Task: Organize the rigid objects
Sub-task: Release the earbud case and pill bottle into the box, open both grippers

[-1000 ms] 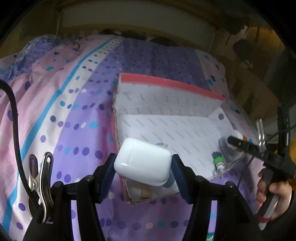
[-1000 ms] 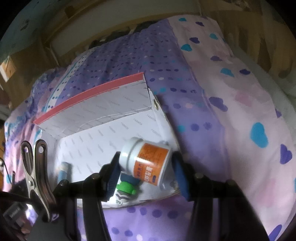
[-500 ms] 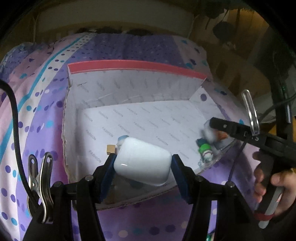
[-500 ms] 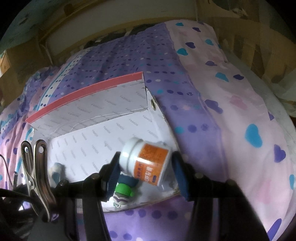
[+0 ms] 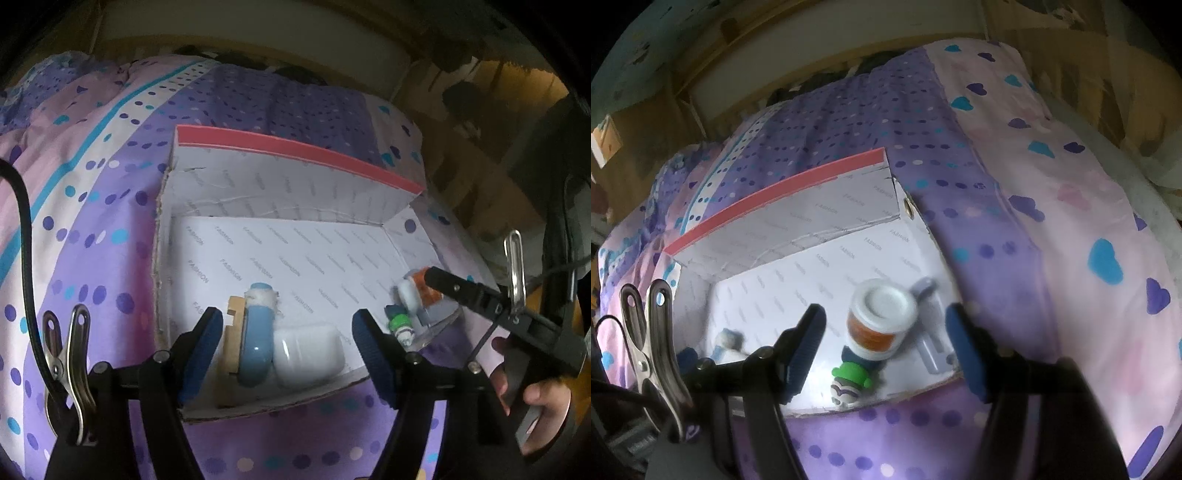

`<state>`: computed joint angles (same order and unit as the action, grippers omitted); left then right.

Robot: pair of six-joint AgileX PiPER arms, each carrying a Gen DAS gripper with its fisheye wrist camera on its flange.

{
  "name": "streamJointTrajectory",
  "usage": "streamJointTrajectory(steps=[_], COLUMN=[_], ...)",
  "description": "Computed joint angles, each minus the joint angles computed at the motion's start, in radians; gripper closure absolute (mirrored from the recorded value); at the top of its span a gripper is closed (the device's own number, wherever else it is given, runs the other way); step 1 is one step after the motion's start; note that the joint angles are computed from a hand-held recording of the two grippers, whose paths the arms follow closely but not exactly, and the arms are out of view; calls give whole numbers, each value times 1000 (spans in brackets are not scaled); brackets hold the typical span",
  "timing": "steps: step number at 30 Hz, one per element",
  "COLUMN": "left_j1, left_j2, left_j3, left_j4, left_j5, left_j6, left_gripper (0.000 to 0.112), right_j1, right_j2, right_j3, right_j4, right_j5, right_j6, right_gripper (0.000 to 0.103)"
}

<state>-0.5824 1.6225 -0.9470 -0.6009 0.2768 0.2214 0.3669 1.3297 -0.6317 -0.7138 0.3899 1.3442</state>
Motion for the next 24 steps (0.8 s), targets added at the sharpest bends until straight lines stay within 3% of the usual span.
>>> streamJointTrajectory(steps=[9,14,17,24], left_j1=[13,2,-16,-80], left_j2=[-1,-2,-7,-34], left_j3=[1,2,9,42], left_j4=[-21,43,125,481], left_j5=[13,10,-2,-30], left_j6=[25,-25,-94,-425], left_gripper=[36,36,36,36], right_j1=[59,72,90,186], right_j2=[12,-1,-29,-82], right_j3=[2,6,15,53], right_j4=[-87,-88,-90,-123], right_j5=[44,51,64,137], right_j6=[83,94,106,181], right_gripper=[32,32,32,32])
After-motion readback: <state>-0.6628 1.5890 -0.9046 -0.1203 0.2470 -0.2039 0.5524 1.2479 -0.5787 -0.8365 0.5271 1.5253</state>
